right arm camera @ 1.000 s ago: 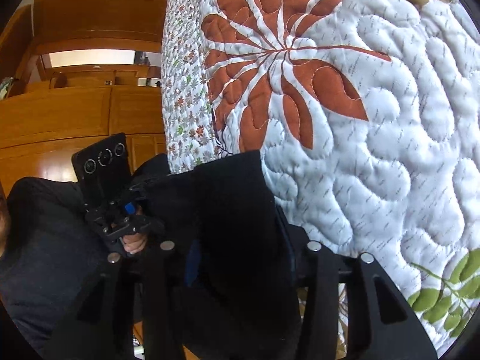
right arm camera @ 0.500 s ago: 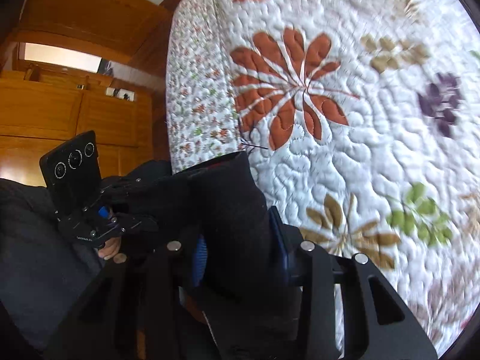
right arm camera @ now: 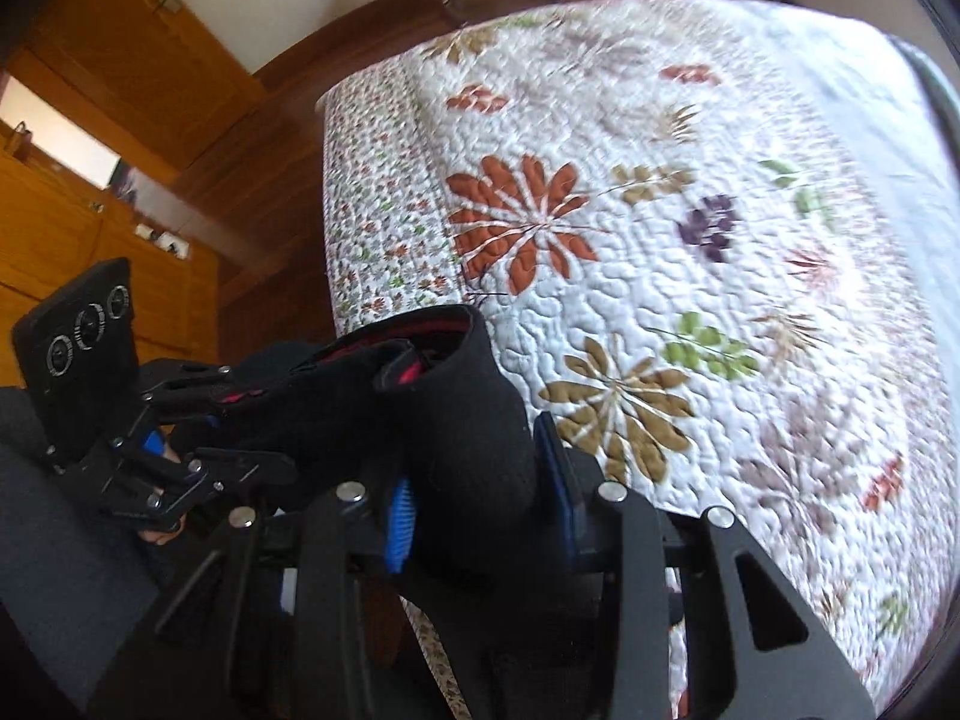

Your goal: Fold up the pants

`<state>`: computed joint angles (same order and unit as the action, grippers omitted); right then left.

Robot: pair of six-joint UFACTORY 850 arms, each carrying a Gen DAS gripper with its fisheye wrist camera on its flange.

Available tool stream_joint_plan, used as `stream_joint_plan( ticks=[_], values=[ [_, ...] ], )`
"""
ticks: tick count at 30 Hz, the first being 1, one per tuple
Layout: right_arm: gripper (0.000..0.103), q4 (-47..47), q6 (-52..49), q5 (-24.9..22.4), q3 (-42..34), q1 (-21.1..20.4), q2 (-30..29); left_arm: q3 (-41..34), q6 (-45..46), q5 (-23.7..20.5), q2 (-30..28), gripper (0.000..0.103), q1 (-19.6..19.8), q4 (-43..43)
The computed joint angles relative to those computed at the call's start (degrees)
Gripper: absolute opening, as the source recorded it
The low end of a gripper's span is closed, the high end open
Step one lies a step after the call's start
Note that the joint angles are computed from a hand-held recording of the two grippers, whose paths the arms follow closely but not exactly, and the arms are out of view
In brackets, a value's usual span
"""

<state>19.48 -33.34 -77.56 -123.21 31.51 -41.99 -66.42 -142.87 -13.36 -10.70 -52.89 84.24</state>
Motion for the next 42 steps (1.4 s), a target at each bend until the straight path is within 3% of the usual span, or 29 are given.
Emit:
stream_joint_plan(
  ticks=[6,14,23,42],
  values=[
    [0.035,-3.5,3.2,8.7,12.8,0.0,10.8,-5.9,24.5,-3.1,-1.8,0.025,-2.4,-18.9],
    [0.034,-8.4,8.4,15.2,22.3,-0.1,19.5,-13.2,43.1,-8.4,-4.8,0.025,-5.1,-31.8],
    [0.034,-12.9,13.8,18.2,28.4,-0.8,25.7,-19.5,51.2,-12.0,-7.9,0.025,-7.4,-35.7],
    [0.033,-20.6,21.0,19.1,36.6,-2.2,34.8,-28.8,59.3,-15.4,-13.2,0.025,-11.3,-38.6]
  ],
)
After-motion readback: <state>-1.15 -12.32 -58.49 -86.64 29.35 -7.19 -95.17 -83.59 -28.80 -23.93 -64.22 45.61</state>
